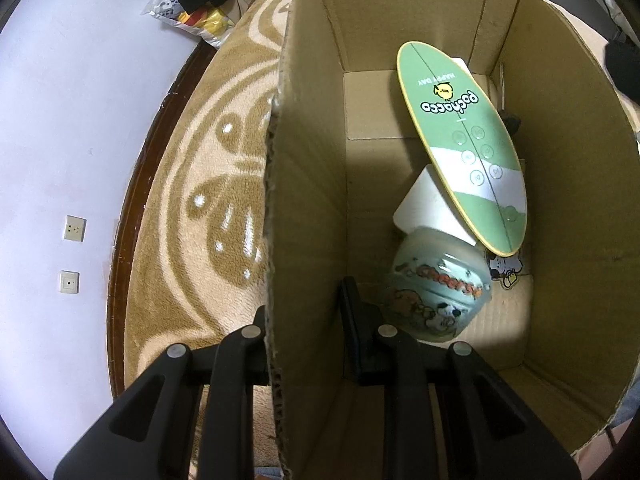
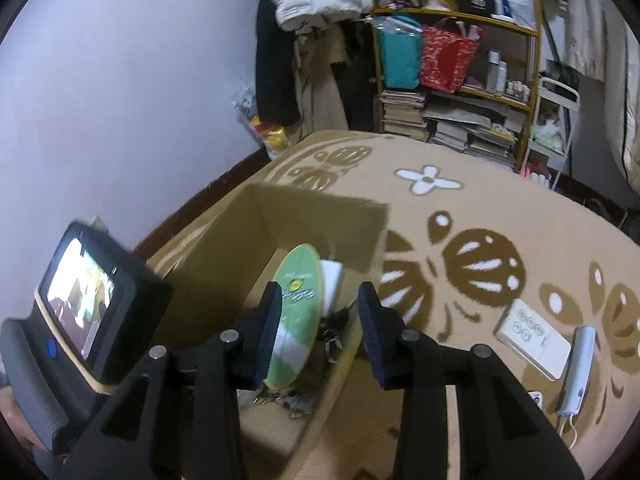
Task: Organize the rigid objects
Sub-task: 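Move the right gripper to the white remote and grasp it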
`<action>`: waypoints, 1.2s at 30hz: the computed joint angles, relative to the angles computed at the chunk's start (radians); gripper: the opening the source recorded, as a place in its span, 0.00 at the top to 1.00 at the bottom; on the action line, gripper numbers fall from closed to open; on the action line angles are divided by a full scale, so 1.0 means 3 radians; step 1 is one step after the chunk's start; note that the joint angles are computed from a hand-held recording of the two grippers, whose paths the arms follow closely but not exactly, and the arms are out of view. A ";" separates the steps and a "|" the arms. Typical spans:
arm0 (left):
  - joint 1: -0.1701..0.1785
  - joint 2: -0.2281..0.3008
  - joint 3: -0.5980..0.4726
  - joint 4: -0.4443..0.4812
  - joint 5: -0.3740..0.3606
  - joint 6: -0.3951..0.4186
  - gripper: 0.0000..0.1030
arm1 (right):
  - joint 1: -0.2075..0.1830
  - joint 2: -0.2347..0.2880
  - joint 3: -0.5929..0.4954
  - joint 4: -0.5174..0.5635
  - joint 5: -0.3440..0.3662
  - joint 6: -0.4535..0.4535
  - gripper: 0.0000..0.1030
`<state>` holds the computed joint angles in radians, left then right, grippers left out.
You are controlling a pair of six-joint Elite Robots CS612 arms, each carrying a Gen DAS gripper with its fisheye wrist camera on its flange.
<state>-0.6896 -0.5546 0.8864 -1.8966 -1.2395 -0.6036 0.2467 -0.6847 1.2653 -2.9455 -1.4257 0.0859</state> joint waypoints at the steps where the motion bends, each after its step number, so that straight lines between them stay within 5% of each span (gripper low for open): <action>1: -0.0001 0.0000 0.0001 0.0000 0.0001 0.0001 0.78 | -0.0012 -0.0002 0.0003 -0.0011 -0.0013 0.0033 0.53; 12: 0.0008 -0.0013 0.0027 -0.0035 -0.0033 0.0003 0.78 | -0.0121 0.0022 -0.0041 0.0119 -0.0407 0.0330 0.00; 23: 0.0012 -0.0011 0.0025 -0.0031 -0.0035 0.0017 0.78 | -0.0264 0.0094 -0.0083 0.0234 -0.0664 0.0648 0.00; 36: -0.0010 0.0007 -0.0004 0.0019 0.0024 0.0041 0.78 | -0.0475 0.0257 -0.0189 0.0535 -0.0342 0.0835 0.00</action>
<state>-0.6928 -0.5526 0.8851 -1.8910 -1.2324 -0.5911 0.1043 -0.6076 1.2086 -2.7849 -1.5284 0.3364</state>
